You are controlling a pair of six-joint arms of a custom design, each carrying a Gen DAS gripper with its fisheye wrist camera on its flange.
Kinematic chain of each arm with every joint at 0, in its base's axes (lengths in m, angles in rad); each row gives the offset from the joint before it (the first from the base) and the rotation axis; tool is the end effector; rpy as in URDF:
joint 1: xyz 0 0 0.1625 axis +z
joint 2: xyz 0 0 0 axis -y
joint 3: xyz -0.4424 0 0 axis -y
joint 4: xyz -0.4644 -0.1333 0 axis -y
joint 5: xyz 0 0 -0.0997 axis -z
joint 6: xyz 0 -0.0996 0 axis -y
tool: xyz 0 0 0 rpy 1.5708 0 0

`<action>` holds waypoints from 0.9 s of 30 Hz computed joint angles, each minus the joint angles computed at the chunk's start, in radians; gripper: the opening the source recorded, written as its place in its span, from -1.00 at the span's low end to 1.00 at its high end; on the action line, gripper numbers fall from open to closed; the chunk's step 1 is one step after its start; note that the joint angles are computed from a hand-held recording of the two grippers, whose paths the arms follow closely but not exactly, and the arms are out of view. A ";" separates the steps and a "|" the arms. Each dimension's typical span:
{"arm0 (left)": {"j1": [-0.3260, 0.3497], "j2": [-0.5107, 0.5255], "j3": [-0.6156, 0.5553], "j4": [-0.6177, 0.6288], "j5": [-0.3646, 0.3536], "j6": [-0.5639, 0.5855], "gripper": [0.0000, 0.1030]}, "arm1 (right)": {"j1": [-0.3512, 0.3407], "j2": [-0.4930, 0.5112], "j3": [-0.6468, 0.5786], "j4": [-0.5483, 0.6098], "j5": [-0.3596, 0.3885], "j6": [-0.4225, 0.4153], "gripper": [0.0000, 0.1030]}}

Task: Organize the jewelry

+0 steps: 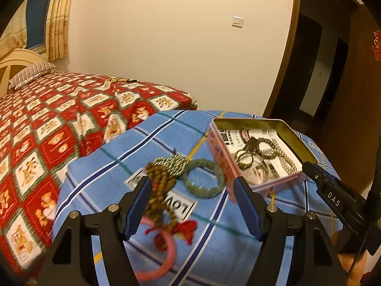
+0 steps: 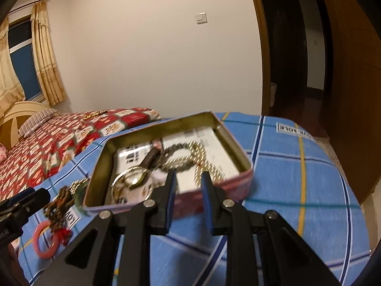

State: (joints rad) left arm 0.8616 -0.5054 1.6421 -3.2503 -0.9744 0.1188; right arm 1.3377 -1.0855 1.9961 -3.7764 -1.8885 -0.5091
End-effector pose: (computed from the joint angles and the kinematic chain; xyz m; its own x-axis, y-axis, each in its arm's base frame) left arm -0.3190 -0.6623 -0.0637 -0.7450 0.3934 -0.5388 0.6505 0.6075 -0.4559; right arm -0.0413 -0.6165 0.2572 -0.7771 0.3178 0.5433 -0.3617 0.4808 -0.7987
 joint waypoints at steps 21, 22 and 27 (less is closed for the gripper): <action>0.065 -0.169 0.204 -0.080 0.083 0.034 0.38 | 0.051 -0.002 0.120 -0.005 0.030 0.007 -0.52; 0.070 -0.173 0.207 -0.078 0.084 0.029 0.38 | 0.054 -0.003 0.122 0.021 0.043 0.002 -0.52; 0.085 -0.185 0.212 -0.056 0.084 0.003 0.38 | 0.072 0.005 0.120 0.117 0.089 -0.001 -0.52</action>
